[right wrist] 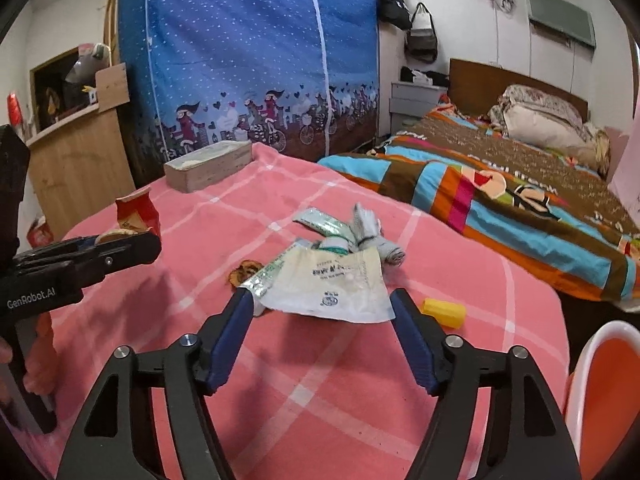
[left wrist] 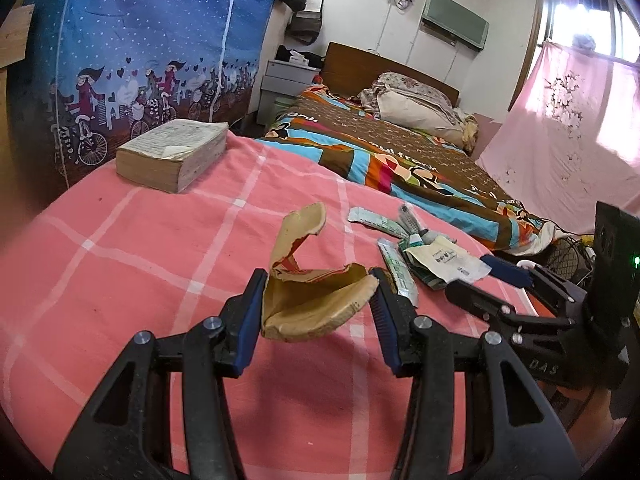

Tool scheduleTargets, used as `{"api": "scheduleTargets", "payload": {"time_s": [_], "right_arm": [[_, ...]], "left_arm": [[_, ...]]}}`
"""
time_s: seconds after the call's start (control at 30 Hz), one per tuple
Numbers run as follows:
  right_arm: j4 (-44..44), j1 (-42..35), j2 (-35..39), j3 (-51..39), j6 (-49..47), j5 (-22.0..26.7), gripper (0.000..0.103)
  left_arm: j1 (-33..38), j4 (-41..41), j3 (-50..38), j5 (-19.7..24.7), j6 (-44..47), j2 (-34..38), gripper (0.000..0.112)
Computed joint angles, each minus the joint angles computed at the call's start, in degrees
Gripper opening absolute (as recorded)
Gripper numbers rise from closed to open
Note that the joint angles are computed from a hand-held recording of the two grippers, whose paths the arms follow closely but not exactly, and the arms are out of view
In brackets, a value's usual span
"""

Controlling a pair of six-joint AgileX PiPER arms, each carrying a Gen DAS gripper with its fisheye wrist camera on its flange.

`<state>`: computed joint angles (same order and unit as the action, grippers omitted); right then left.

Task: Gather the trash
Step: 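Lower the right tool around the white paper bag and close it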

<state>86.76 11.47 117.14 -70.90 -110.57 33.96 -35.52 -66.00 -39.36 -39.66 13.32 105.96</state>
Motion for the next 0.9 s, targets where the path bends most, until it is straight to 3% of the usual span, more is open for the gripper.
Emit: {"api": "scheduleTargets", "payload": {"time_s": [0.2, 0.4, 0.6, 0.9], "right_arm": [[-2.1, 1.7, 2.6, -5.4, 7.6, -1.1, 0.075], [-16.7, 3.5, 7.2, -12.8, 25.6, -3.6, 0.074], [-13.6, 2.7, 6.6, -11.2, 23.1, -3.1, 0.057], [-6.6, 2.2, 4.4, -6.4, 14.7, -2.8, 0.043]], "left_arm": [[0.7, 1.4, 0.3, 0.8, -1.9, 0.3, 0.053], [2.0, 3.7, 0.0, 2.6, -3.6, 0.7, 0.053], [1.6, 3.2, -0.5, 2.5, -2.7, 1.0, 0.053], [0.1, 3.2, 0.0, 0.7, -3.2, 1.2, 0.053]]}}
